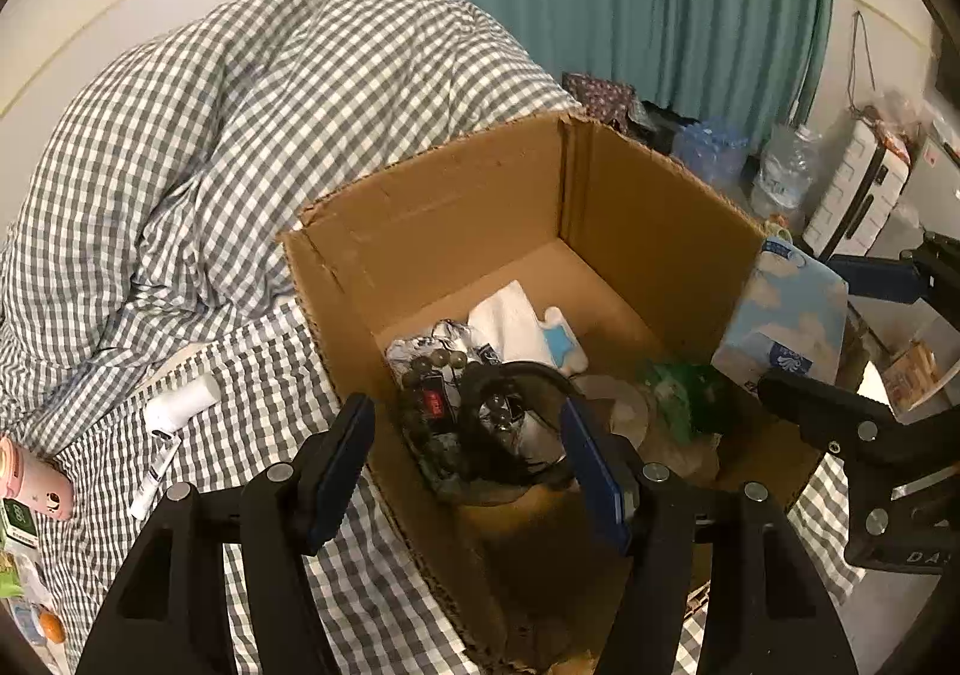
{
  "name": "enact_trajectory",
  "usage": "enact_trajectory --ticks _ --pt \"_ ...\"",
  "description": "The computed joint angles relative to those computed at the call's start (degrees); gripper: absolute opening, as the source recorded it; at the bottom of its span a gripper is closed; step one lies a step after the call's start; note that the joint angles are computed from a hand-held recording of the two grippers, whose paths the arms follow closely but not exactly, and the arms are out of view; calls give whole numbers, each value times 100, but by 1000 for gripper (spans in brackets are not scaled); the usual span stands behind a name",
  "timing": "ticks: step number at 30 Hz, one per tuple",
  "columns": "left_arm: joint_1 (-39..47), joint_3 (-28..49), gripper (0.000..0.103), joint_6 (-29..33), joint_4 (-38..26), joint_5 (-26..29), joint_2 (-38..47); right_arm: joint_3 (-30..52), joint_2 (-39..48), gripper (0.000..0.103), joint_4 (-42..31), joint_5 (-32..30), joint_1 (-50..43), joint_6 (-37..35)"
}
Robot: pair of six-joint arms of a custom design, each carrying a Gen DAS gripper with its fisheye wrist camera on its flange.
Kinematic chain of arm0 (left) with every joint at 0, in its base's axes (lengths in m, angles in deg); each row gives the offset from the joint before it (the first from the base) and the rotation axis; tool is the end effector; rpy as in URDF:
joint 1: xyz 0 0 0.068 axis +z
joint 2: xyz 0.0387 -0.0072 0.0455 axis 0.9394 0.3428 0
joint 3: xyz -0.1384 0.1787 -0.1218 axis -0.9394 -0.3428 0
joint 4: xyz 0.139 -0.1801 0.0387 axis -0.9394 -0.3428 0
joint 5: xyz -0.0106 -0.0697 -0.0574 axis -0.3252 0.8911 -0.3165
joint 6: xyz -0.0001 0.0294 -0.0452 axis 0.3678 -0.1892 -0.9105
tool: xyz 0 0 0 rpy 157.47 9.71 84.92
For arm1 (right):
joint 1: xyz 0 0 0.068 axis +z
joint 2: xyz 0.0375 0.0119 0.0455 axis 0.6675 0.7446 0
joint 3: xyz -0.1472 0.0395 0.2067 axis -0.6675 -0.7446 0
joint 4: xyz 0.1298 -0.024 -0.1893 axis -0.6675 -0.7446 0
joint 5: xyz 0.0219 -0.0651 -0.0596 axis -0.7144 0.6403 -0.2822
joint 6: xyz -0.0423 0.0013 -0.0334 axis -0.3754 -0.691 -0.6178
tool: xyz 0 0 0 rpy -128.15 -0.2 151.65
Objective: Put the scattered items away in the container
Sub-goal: 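Open the right tool to drop the tissue pack while the left tool lowers the attachment, then open the left tool to release the black attachment into the box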
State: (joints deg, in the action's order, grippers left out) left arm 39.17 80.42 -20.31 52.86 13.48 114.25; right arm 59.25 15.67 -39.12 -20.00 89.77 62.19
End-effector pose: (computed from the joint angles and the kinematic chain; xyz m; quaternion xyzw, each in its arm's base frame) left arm 0.2292 -0.1344 0.1843 0.2876 0.9020 -0.0474 0.3185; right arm 0.1436 0.1323 0.1918 -0.0113 0.9512 -0.0591 0.3025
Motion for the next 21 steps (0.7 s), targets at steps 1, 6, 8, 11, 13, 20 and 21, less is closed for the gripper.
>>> enact_trajectory --ticks 1,6,8,11,13,20,21 --pt "20 15 67 9 -25 -2 -35 8 -32 76 -20 15 6 20" --pt "240 47 75 25 -166 115 -316 69 -112 76 -67 9 28 49" --pt "372 65 79 21 -223 209 -457 105 -84 76 -97 6 32 77" --pt "513 140 80 27 -351 314 -591 161 -95 77 -129 38 56 130" --pt "617 171 81 26 -424 406 -715 255 -85 82 -205 92 81 167" --pt "985 274 81 81 -709 653 -1102 714 -23 82 -529 333 277 234" --pt "1073 275 81 103 -735 718 -1152 788 2 82 -572 366 314 261"
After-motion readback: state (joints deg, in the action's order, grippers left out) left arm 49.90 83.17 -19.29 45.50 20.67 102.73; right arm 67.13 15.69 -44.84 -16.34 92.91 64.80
